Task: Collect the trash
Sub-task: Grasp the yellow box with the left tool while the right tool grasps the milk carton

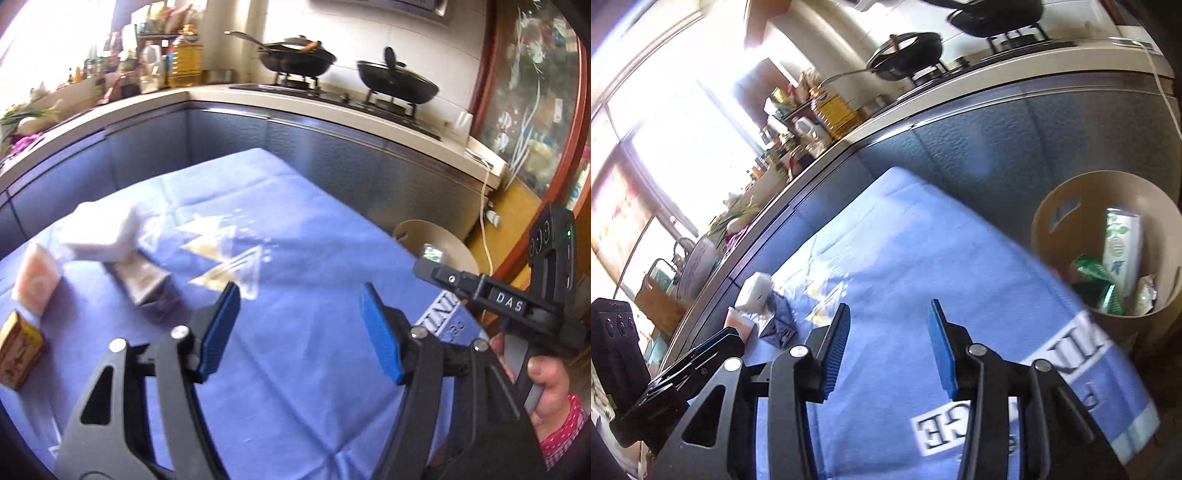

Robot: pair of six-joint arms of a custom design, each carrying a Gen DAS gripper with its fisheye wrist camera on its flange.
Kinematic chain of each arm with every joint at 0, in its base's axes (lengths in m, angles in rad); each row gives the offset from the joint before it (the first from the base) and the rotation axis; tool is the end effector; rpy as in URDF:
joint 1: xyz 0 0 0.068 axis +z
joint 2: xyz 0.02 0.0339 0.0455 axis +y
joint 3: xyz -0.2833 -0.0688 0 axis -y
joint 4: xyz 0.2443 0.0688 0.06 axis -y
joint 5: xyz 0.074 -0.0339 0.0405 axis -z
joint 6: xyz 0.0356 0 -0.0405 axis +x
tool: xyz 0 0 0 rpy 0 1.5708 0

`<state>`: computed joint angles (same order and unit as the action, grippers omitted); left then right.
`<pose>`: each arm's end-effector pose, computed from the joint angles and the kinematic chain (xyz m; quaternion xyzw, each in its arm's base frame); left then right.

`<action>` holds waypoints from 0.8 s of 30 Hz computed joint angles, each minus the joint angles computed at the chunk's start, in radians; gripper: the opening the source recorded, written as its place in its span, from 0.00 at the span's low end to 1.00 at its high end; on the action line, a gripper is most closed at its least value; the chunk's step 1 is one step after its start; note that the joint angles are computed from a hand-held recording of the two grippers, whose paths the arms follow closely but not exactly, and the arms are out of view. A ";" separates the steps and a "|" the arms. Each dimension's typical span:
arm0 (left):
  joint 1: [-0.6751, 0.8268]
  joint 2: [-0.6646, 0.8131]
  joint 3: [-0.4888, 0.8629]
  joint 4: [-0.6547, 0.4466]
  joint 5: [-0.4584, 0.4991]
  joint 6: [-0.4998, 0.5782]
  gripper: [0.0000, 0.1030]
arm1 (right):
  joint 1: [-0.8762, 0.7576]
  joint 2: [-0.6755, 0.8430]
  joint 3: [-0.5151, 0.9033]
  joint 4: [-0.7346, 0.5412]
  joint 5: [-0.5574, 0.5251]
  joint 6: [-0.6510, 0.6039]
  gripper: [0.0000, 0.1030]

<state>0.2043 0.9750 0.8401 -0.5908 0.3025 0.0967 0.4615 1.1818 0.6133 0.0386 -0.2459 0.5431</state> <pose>0.1901 0.0286 0.3029 0.0132 0.9037 -0.0751 0.4214 0.2150 0.1166 0.2398 -0.0258 0.8628 0.3309 0.3813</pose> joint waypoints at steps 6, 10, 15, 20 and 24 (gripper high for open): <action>0.649 -0.013 -0.024 -0.093 0.228 0.458 0.76 | 0.284 0.189 0.156 -0.013 0.112 0.017 0.43; 0.913 0.097 -0.005 -0.004 0.250 0.725 0.79 | 0.389 0.304 0.272 -0.058 0.149 -0.002 0.43; 1.045 0.254 0.053 0.098 0.269 0.865 0.89 | 0.451 0.446 0.438 -0.136 0.211 -0.087 0.51; 1.035 0.363 0.093 0.157 0.227 0.883 0.90 | 0.475 0.600 0.649 -0.231 0.237 -0.199 0.66; 1.009 0.450 0.139 0.152 0.188 0.863 0.90 | 0.500 0.738 0.837 -0.332 0.291 -0.258 0.68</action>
